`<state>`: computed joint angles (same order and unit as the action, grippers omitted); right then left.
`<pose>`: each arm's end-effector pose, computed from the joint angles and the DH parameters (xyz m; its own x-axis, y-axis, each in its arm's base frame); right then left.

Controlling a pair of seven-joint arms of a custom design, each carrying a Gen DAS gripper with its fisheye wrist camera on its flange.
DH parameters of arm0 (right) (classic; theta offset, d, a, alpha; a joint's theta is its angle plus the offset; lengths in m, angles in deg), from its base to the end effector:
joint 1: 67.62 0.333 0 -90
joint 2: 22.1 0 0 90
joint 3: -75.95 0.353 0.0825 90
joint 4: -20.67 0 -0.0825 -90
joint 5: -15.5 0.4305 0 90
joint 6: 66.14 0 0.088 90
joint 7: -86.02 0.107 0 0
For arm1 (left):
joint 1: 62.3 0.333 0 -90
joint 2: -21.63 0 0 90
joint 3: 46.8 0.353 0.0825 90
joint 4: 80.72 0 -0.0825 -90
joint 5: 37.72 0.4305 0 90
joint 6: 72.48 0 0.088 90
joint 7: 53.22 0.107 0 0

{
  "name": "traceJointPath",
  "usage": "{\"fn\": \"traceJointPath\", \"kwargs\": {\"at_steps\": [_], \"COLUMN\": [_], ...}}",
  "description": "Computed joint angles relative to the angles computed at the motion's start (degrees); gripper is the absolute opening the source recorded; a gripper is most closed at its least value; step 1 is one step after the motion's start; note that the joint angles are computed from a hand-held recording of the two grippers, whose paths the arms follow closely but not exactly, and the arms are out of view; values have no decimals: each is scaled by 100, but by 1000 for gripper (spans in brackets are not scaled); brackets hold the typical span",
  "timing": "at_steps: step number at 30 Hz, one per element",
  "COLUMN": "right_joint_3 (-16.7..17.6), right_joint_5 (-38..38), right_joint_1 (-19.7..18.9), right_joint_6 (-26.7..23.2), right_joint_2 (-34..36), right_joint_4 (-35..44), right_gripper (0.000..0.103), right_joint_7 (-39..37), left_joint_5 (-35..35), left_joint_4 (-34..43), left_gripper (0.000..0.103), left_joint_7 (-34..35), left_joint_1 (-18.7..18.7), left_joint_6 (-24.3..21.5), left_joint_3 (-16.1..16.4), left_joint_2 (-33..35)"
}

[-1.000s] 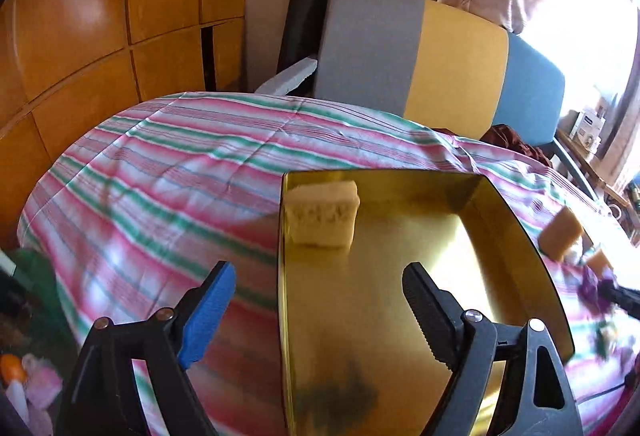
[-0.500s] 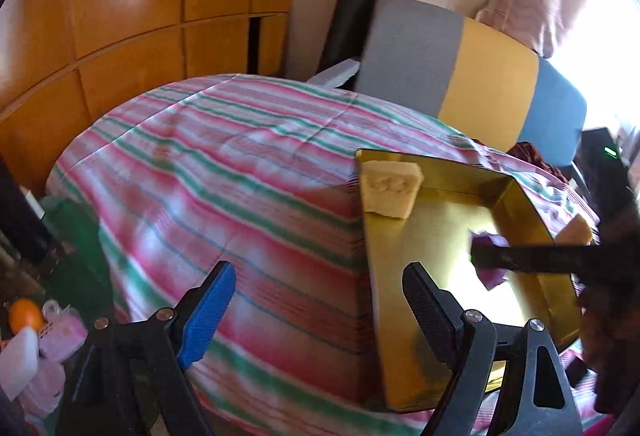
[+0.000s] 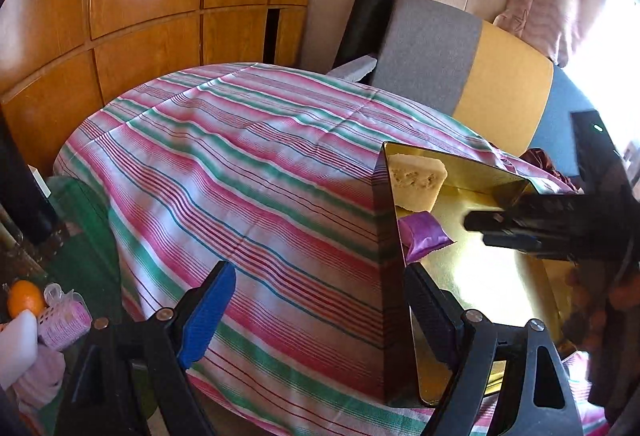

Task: Organize objects
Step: 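Carry the purple packet over the tray and release it with the right gripper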

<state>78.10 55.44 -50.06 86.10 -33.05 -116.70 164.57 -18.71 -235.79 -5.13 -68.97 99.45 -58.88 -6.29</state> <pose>0.5061 0.1626 0.4428 0.0855 -0.8906 -0.4466 -0.9243 0.0965 -0.3694 0.4064 -0.1656 0.4652 0.0138 -0.9879 0.1545 -0.7093 -0.1186 -0.6949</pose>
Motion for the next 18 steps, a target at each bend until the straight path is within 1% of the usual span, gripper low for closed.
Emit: {"fn": "traceJointPath", "kwargs": {"at_steps": [4, 8, 12, 18], "right_joint_3": [110, 170, 222, 262], "right_joint_5": [-680, -1272, -1770, -2327], "right_joint_1": [-177, -341, -550, -971], "right_joint_6": [268, 480, 585, 482], "right_joint_2": [-650, -1277, -1889, -2716], "right_joint_4": [-615, -1183, -1676, -2219], "right_gripper": [46, 49, 52, 52], "right_joint_7": [222, 504, 794, 1191], "left_joint_5": [62, 113, 176, 241], "left_joint_4": [24, 87, 180, 336], "left_gripper": [86, 86, 86, 86], "left_joint_7": [-3, 38, 119, 316], "left_joint_1": [4, -89, -230, -508], "left_joint_6": [4, -30, -44, -46], "left_joint_3": [-67, -129, -187, -272], "left_joint_2": [-37, -35, -28, 20]}}
